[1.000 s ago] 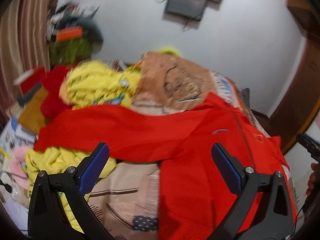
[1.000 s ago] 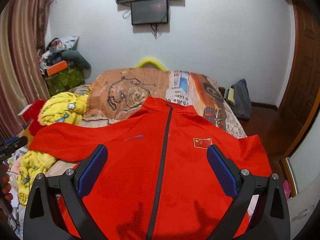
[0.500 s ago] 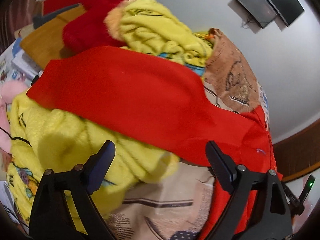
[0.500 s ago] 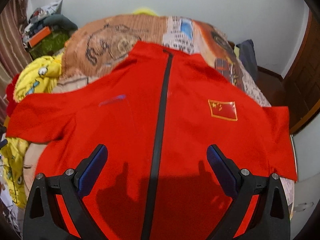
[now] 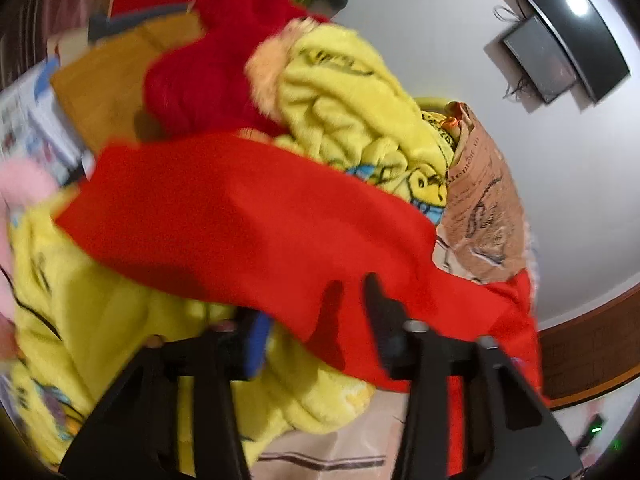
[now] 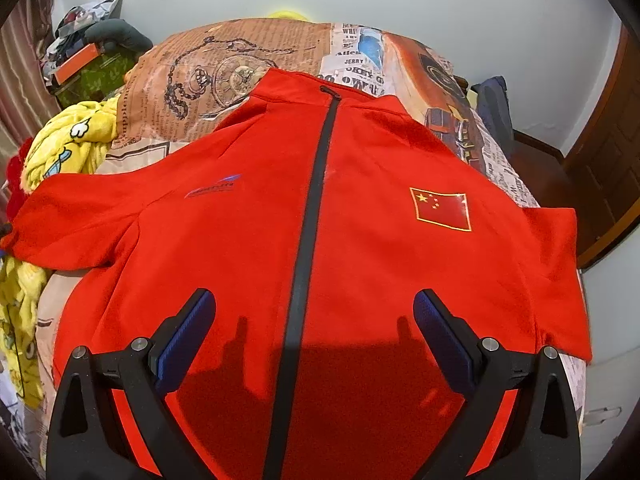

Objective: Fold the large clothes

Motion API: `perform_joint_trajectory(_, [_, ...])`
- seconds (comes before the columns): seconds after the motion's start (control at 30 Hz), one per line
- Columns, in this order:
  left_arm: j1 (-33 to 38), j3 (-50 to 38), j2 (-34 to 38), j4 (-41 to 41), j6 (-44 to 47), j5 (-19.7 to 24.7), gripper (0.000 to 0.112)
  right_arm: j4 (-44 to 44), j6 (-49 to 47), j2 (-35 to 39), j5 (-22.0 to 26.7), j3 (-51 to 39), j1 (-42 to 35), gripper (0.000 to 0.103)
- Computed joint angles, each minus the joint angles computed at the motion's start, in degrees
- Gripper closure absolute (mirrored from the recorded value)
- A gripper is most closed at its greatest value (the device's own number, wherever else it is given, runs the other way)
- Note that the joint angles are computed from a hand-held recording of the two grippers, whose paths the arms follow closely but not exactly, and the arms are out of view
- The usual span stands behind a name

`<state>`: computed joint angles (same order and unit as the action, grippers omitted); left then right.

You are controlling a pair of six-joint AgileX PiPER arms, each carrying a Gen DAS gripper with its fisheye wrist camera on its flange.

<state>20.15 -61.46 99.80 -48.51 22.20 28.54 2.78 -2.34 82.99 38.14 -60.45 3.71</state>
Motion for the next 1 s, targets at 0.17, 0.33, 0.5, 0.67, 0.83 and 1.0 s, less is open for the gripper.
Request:
perform_joint_trajectory(0.17, [-6.93, -5.47, -3.03, 28.65, -23.13, -2.76, 0.106, 2.68, -3.33, -2.07, 0.31, 0.09, -2.11, 0.005])
perform_joint_trajectory(0.33, [-14.94, -12.14, -5.28, 47.54, -39.28, -0.83, 0.108, 6.60, -8.68, -4.38, 0.54, 0.06, -5.74, 0.005])
perform_joint_trajectory(0.5, [-25.14, -22.09, -4.56, 59.48, -49.13, 3.04, 0.109, 10.64, -14.56, -5.58, 0.62, 0.00, -10.21, 0.005])
perform_joint_trajectory(0.67, [-34.52, -34.19, 0.06, 59.58, -49.71, 6.79, 0.109, 16.05, -21.25, -5.65, 1.82, 0.14, -14.91, 0.005])
perform_joint_trajectory(0.83, [-43.41, -48.52, 9.12, 61.79, -50.07, 12.42, 0.109, 20.62, -28.11, -5.30, 2.73, 0.46, -19.42, 0.005])
perform_joint_trajectory(1.0, [-52.65, -59.37, 18.64, 69.89, -54.46, 17.88, 0.109, 24.55, -34.83, -5.10, 2.94, 1.41, -23.61, 0.004])
